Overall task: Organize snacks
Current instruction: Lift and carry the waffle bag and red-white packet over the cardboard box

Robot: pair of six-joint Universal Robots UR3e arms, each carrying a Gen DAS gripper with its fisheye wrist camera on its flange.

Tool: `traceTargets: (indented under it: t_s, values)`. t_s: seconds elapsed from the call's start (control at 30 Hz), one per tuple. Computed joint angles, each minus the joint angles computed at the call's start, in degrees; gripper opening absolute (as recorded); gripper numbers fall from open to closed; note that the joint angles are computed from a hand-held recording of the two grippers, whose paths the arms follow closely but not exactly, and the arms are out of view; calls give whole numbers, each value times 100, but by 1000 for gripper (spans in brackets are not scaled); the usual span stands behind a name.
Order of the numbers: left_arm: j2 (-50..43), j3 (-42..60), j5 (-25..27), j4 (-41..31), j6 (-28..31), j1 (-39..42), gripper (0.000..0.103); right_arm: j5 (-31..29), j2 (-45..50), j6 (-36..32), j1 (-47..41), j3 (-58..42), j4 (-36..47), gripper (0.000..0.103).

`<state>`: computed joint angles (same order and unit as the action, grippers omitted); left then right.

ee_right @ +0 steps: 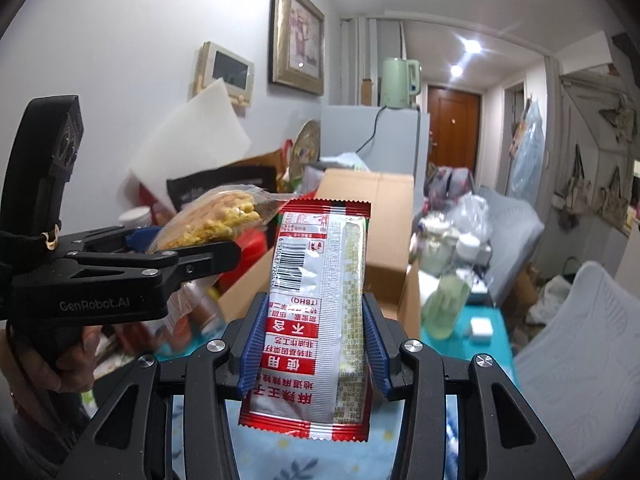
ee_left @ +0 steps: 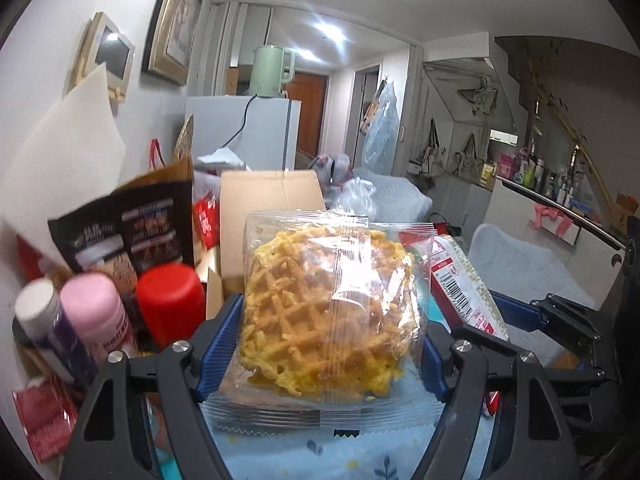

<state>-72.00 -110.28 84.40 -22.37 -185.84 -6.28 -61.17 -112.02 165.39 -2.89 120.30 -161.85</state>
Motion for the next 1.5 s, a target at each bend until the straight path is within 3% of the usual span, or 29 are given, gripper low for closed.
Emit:
traceTargets:
  t_s: [0.4,0.67,0.8,0.93,1.2,1.37,1.5]
  values:
    - [-1974,1544,272,430,45,34,77,-187,2090,481,153,-1673,-676,44]
    - [-3023,2262,274,489,-76,232,77,-296,3425,633,282,-2861,-548,44]
    - [-3502,2637,440,318,26,239,77,-259,4113,734,333,-3416,-408,44]
    - [-3923,3009,433,11,17,285,77,-605,4569,738,478,-3915,-170,44]
    - [-4611,3707,583,-663,11,220,77,-1014,4868,561,611,-4210,146,44]
    - [-4792,3957,395,-1081,-80,305,77,-1139,5230,501,695,-4663,548,44]
    - [-5036,4279,676,-1385,-49,201,77,-1262,5526,445,784,-5021,882,44]
